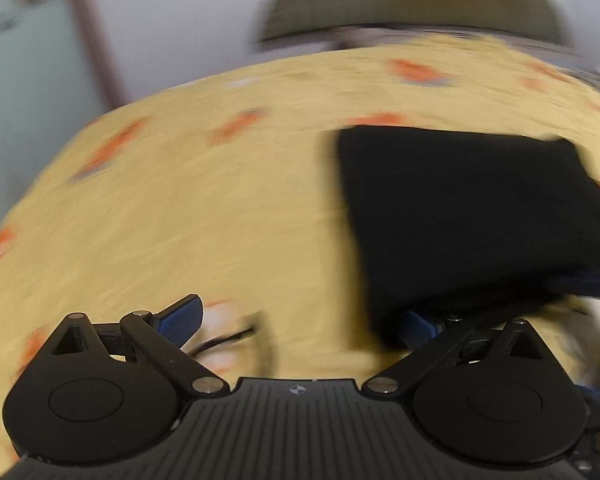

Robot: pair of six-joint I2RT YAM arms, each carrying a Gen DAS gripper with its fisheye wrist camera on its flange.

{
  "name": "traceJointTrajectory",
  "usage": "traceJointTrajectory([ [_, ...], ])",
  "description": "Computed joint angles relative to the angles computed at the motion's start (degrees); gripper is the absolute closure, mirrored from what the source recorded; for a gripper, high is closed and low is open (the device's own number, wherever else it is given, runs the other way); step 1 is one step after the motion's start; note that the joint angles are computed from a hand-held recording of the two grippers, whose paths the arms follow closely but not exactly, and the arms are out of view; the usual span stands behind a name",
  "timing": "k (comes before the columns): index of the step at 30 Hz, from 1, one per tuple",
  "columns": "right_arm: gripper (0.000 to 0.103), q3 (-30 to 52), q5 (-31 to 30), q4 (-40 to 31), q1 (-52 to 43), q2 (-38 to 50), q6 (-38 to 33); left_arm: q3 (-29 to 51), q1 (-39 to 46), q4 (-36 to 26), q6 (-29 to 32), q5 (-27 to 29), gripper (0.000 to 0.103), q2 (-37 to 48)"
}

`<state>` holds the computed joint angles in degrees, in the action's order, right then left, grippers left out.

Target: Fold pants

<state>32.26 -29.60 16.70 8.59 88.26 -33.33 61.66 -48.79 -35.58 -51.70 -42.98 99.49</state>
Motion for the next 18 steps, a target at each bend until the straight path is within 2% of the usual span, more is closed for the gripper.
traceJointTrajectory([
  [2, 0.04, 0.18, 0.48, 0.03, 0.22, 0.87, -0.25, -3.75, 0.81, 0.92, -1.55, 3.92, 0.004, -4.04],
  [3, 0.04, 0.18, 0.55, -0.1, 0.18, 1.0, -0.37, -3.53, 0.29, -1.49, -3.48, 3.81, 0.007, -4.15],
  [4, 0.04, 0.39, 0.17, -0.53, 0.0, 1.16, -0.47, -1.98, -0.98, -5.6, -5.15, 1.47, 0.017, -2.98],
  [6, 0.04, 2.01, -3.41, -5.03, -1.73, 0.73, -1.75, 2.08, -3.96, -14.52, -6.61, -4.05, 0.015, 0.13],
  [7, 0.04, 2.97, -6.42, -7.68, -3.15, 0.34, -2.41, 2.25, -4.7, -15.79, -6.51, -5.4, 0.015, -0.23],
  [9, 0.04, 4.03, -12.5, -9.34, -6.33, -0.54, -1.29, 0.37, -5.16, -12.36, -3.14, -5.91, 0.015, -4.41],
  [11, 0.04, 4.2, -14.78, -5.49, -8.53, -0.86, 4.69, -2.03, -3.96, -4.69, 2.99, -4.73, 0.009, -8.82],
  [12, 0.04, 4.07, -14.03, -1.76, -9.17, -0.52, 9.49, -1.93, -2.73, -1.28, 5.37, -3.84, 0.009, -9.35],
  [14, 0.04, 4.67, -8.21, 3.51, -9.15, 0.89, 17.79, -0.11, -0.28, 4.61, 9.74, -1.51, 0.009, -7.79],
  [16, 0.039, 6.57, -0.85, 3.81, -8.27, 3.21, 20.13, 2.03, 2.02, 10.03, 13.47, 0.96, 0.008, -3.99],
  [17, 0.039, 7.43, 2.01, 3.0, -7.83, 4.48, 18.84, 4.28, 3.22, 9.85, 14.1, 3.06, 0.008, -0.8],
  [18, 0.039, 8.12, 5.05, 1.05, -7.17, 5.44, 16.27, 8.18, 4.56, 6.25, 13.91, 6.18, 0.009, 3.41],
])
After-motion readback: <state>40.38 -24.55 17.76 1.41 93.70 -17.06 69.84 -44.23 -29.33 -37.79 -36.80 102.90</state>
